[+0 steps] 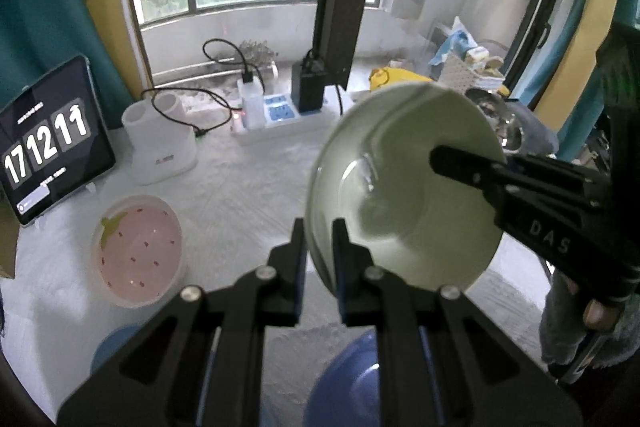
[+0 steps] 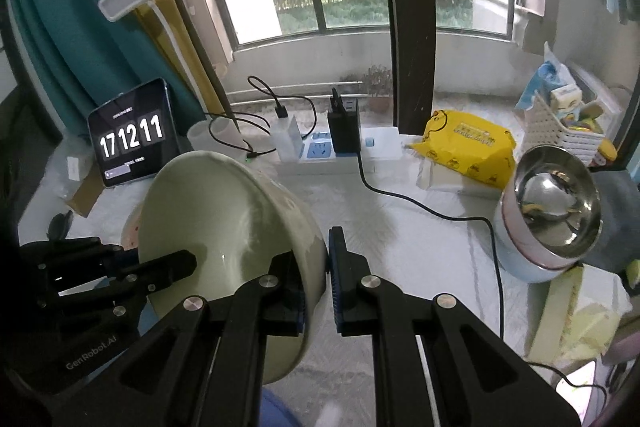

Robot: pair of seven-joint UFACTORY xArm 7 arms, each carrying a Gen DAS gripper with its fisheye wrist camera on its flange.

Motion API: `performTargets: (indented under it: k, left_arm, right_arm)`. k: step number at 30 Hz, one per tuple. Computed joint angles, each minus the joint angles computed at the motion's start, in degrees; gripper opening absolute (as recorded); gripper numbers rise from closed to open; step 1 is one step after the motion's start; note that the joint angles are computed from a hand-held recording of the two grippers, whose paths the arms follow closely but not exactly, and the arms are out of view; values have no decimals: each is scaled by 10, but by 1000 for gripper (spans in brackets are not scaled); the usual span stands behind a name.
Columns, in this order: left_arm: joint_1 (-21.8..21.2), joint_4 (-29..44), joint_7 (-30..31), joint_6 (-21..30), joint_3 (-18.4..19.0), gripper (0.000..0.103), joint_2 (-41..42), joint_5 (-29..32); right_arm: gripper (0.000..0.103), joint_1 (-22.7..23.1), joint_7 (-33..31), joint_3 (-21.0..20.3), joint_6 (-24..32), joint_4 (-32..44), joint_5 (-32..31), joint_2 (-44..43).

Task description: Organize plates and bowls

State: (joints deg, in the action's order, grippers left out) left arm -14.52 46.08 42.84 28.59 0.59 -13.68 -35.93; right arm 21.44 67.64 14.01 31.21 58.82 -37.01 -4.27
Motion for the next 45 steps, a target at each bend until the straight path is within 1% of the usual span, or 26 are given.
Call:
performTargets:
  k: [9, 16, 21, 26, 32, 37, 41, 44, 45]
  left_arm:
    - [-12, -63, 6, 12, 18, 12, -83, 2]
    - [-22, -109, 2, 21, 33, 12, -140, 18]
    - [-27, -147, -8, 27, 40, 12, -180, 34]
    - [-33, -188, -20, 19, 43, 12, -213, 51]
    - [-37, -232, -42, -1, 42, 12, -234, 77]
    - [-40, -261, -57, -14, 47, 12, -246, 100]
    - [-43, -270, -67, -15, 51, 12, -245, 113]
    - [-42, -269, -81, 1, 55, 12, -238, 115]
    - [-40, -272, -84, -2, 53, 12, -237, 117]
  right_arm:
    - [11, 7, 33, 32, 32, -31, 5, -53]
    - [11, 9, 58, 56, 42, -62, 24, -88]
    - [11, 13, 79, 72, 41, -92, 43, -108]
    - [11, 18, 93, 81, 32, -121, 69, -116]
    - [11, 29, 98, 88, 26, -137, 86, -111]
    - [11, 36, 97, 89, 28, -140, 85, -99]
    - [11, 46, 90, 87, 35, -136, 90, -85]
    - [11, 54, 84, 85, 49, -130, 88, -73]
    - [11, 57, 83, 83, 47, -132, 88, -72]
